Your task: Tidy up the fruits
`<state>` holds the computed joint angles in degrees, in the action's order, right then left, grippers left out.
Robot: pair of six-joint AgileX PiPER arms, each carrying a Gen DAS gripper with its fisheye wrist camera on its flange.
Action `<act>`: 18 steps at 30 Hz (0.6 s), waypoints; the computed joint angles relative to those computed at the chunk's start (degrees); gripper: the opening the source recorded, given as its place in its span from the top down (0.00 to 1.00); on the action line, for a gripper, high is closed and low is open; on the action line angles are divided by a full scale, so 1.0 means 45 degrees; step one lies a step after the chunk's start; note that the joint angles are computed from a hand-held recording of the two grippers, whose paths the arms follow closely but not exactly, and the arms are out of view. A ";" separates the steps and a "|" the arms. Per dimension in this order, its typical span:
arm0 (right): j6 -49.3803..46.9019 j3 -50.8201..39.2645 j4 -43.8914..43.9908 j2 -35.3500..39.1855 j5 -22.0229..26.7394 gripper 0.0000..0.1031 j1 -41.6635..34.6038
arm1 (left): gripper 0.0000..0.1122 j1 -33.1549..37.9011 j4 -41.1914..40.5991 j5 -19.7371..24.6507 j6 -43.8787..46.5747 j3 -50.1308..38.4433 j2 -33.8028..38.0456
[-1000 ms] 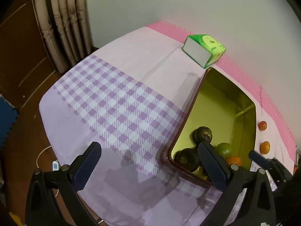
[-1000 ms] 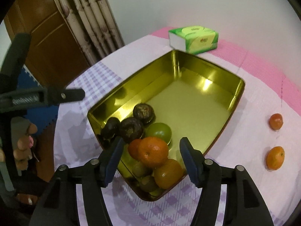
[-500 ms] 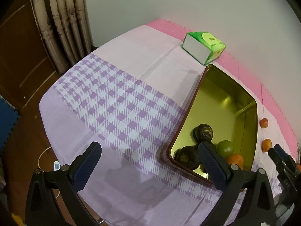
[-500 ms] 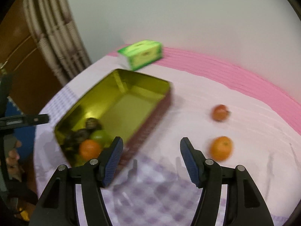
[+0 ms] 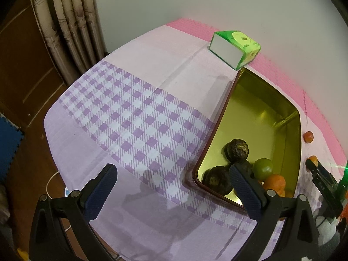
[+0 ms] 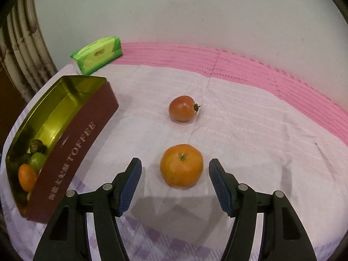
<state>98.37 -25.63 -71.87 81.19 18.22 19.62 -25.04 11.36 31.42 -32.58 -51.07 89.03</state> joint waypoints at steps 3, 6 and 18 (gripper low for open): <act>0.1298 0.0002 -0.1407 0.0461 -0.0219 0.37 -0.0313 | 0.09 -0.0088 0.0175 0.0022 -0.0154 -0.0025 0.0061; 0.2488 0.0095 -0.2544 0.0695 -0.0030 0.38 -0.0296 | 0.09 -0.0146 0.0355 -0.0003 -0.0395 -0.0011 0.0072; 0.3088 0.1180 -0.3589 -0.0321 -0.0096 0.59 -0.0999 | 0.09 -0.0712 0.1737 0.0041 -0.1553 0.0002 0.0150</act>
<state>112.27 -20.32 -88.02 79.74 17.79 15.12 -28.25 19.18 31.61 -39.57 -51.06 89.70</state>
